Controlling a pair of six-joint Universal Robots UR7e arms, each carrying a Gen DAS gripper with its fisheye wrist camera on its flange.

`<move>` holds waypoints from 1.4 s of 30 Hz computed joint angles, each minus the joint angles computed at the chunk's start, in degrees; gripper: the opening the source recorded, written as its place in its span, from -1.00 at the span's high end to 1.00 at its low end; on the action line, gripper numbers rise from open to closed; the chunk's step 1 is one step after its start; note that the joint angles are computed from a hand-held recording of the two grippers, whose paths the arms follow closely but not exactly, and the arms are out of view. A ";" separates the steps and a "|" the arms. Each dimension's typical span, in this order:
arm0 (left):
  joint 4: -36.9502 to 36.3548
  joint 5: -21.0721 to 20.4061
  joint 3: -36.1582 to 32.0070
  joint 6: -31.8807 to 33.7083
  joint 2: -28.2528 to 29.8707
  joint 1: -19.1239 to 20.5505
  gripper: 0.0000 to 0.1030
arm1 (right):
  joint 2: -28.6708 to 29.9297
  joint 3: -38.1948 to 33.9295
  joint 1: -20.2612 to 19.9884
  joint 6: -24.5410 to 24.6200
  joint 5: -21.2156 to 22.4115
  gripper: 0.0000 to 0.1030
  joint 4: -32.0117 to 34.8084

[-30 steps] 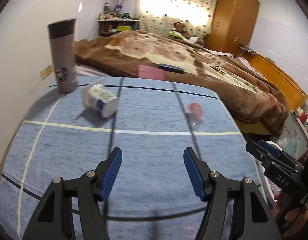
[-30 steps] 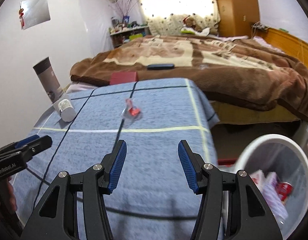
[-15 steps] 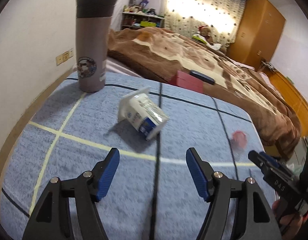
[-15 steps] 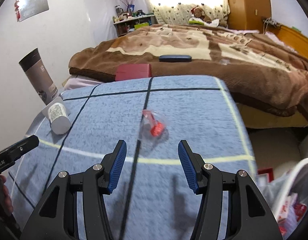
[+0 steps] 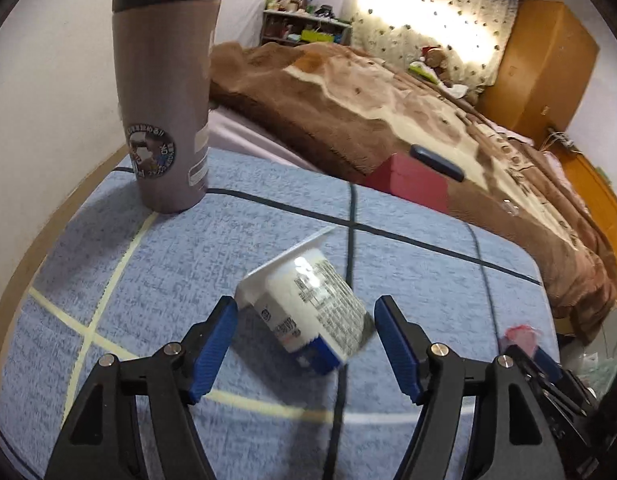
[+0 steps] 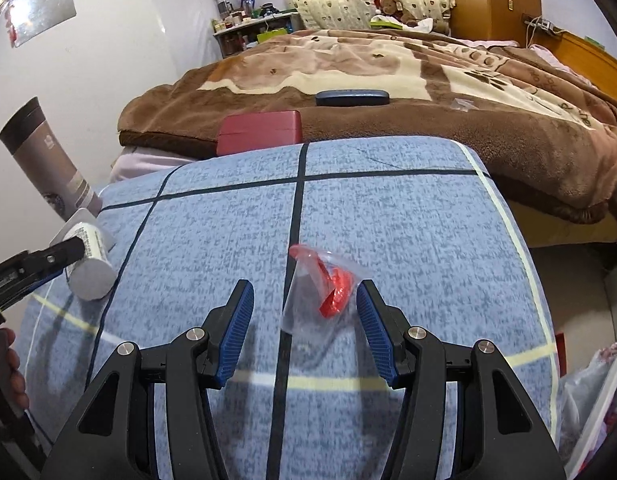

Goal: Collect trash
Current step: 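Grasp the clear plastic cup with the right gripper while the left gripper grasps the white yogurt cup, then lift both cups and carry them over the bin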

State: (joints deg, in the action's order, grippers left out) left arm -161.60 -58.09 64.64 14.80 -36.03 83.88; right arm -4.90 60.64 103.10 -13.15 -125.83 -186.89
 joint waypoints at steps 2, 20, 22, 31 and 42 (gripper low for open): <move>0.92 -0.05 -1.12 -0.06 0.76 0.19 -0.41 | 0.47 -0.72 0.16 -0.46 -0.76 -0.07 0.13; -2.07 1.19 -2.05 2.87 2.61 0.37 -0.07 | 0.93 -1.82 -0.39 0.10 0.23 0.37 0.31; -2.76 1.33 -1.33 4.11 2.40 0.08 -0.07 | 1.07 -2.06 -0.40 -0.09 0.39 0.38 0.20; -7.29 0.77 5.75 7.15 -0.60 -1.62 -0.07 | 0.12 0.23 -0.02 -0.99 1.15 0.38 -2.45; -12.58 -1.60 17.26 7.92 -6.46 -4.27 -0.07 | -4.20 9.31 1.04 -1.63 1.82 0.38 -10.93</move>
